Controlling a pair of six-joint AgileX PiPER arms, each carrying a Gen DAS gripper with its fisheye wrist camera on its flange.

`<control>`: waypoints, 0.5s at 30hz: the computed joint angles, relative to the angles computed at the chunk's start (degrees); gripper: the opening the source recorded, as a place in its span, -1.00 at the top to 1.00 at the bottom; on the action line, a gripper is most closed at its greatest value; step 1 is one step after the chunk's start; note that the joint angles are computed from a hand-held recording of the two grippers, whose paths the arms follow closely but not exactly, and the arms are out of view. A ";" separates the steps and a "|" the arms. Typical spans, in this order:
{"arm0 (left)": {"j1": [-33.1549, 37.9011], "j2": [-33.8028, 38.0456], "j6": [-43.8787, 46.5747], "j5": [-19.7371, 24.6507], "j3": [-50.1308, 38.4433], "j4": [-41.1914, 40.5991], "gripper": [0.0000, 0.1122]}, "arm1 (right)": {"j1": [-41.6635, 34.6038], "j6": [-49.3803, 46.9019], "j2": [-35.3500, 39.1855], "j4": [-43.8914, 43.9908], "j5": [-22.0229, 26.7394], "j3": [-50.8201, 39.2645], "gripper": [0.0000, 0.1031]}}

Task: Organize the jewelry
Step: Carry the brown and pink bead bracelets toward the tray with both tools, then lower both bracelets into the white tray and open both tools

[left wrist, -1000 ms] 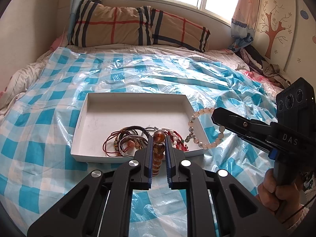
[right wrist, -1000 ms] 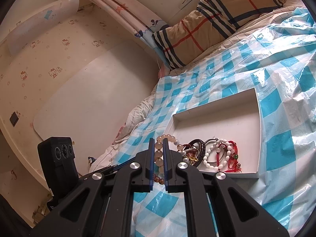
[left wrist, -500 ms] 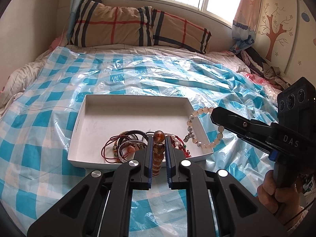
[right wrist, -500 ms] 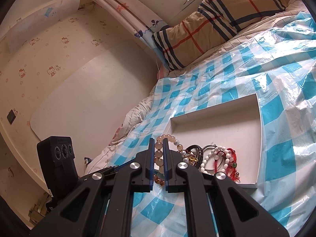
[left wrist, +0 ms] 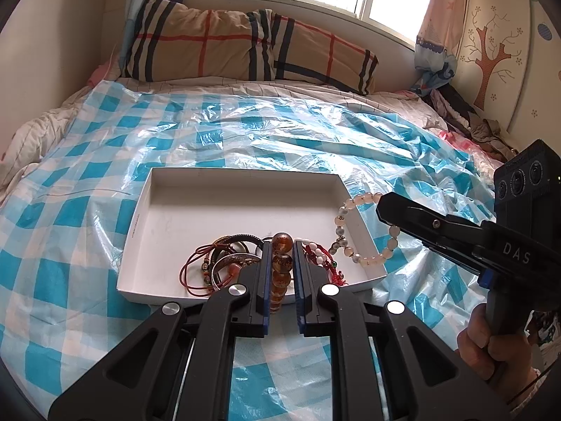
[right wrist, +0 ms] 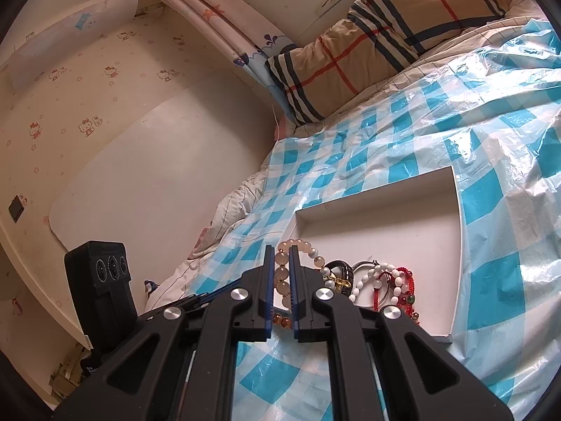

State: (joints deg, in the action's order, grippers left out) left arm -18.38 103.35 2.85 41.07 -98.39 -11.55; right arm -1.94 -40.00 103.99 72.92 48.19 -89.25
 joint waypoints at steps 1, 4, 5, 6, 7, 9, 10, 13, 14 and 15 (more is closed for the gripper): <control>-0.05 0.13 0.07 -0.14 0.01 -0.03 0.81 | -0.05 0.06 0.14 -0.02 0.03 -0.15 0.83; -0.17 1.01 0.17 -0.30 -0.71 -0.04 0.82 | -0.10 -0.77 0.04 0.57 -0.24 0.71 0.83; -0.19 1.30 0.24 -0.32 -1.00 -0.10 0.82 | -0.16 -0.93 0.26 0.68 -0.23 0.65 0.83; -0.16 1.48 0.37 -0.32 -1.20 -0.21 0.82 | -0.22 -0.93 0.46 0.63 -0.17 0.46 0.83; -0.18 1.77 0.41 -0.31 -1.51 -0.23 0.82 | -0.23 -0.89 0.54 0.52 -0.17 0.35 0.83; -0.28 1.93 0.43 -0.47 -1.61 -0.23 0.81 | -0.23 -0.84 0.57 0.47 -0.15 0.27 0.83; -0.29 2.07 0.51 -0.50 -1.76 -0.30 0.81 | -0.27 -1.06 0.80 0.55 -0.18 0.24 0.83; -0.37 2.23 0.73 -0.71 -1.86 -0.43 0.81 | -0.29 -1.55 0.93 0.91 -0.34 0.59 0.83; -0.35 2.42 0.86 -0.66 -2.12 -0.53 0.81 | -0.32 -1.80 1.09 1.03 -0.39 0.67 0.83; -0.39 2.58 0.89 -0.68 -2.32 -0.54 0.81 | -0.41 -1.93 1.28 1.02 -0.39 0.57 0.83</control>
State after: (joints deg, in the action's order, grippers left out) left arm -18.76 105.94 3.74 40.39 -100.71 -12.10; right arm -2.35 -41.93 105.27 73.94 47.80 -88.68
